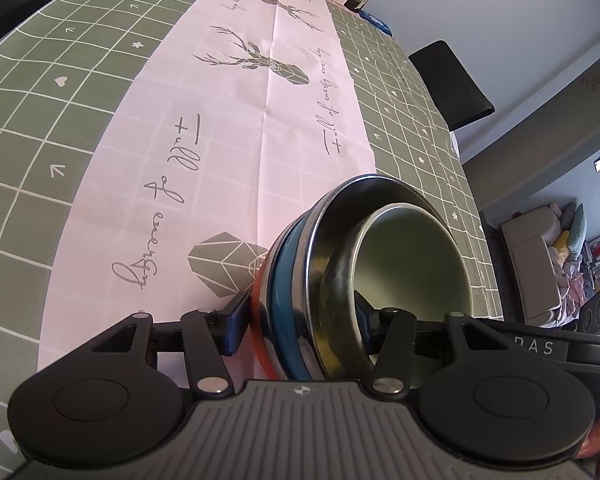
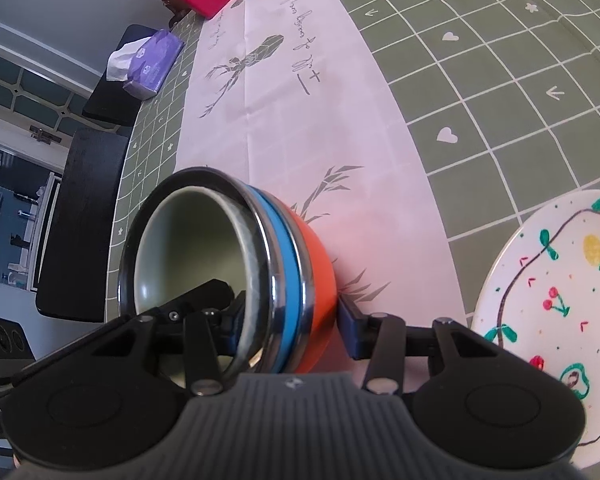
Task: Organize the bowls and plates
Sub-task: 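Carry the bowl stack with both grippers toward the painted plate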
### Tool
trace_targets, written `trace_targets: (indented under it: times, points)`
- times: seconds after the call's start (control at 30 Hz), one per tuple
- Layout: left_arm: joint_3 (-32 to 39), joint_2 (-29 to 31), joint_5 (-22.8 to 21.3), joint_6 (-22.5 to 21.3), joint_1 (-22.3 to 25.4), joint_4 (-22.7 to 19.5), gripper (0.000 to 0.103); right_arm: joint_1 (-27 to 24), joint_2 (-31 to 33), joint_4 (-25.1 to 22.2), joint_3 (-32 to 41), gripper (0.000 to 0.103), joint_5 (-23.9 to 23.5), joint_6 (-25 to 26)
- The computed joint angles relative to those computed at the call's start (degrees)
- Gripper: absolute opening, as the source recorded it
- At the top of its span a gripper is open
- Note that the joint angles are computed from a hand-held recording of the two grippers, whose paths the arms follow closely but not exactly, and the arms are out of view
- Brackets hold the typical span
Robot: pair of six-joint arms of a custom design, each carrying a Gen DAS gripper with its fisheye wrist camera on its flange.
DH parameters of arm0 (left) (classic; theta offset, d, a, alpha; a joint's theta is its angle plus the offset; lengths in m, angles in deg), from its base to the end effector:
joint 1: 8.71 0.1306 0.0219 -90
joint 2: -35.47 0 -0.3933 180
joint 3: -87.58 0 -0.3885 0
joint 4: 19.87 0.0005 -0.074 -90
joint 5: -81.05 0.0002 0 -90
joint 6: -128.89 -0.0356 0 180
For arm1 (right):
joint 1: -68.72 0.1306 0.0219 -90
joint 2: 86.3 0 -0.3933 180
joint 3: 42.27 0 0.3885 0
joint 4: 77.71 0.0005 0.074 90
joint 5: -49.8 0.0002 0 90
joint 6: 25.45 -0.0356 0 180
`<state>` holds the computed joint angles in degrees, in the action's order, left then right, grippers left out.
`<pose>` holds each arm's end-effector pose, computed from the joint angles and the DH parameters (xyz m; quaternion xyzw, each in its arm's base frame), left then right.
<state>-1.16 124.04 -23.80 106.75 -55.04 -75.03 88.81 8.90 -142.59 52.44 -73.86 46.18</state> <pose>0.3280 -0.3311 0.4559 -0.2162 0.9146 -0.2013 0.2760 0.4527 0.1860 0.4247 -0.0758 0.9341 0.3343 0.0996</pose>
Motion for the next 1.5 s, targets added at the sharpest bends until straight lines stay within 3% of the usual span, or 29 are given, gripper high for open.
trace_targets:
  times: [0.47,0.83,1.5]
  points:
    - [4.38,1.13,-1.65,1.61,-3.16,-4.46,0.058,-2.02,-3.94,-1.36,-2.17,0.045,-1.76,1.11]
    - [13.27,6.12,-2.89,0.68,-6.37,-7.87,0.059,-7.33,-7.79,-4.50,-2.42,0.044,-3.33,4.11]
    - [24.20,17.73,4.31,0.99,-8.30,-3.68,0.059,-20.16,-7.30,-12.45,0.38,0.044,-0.96,13.59]
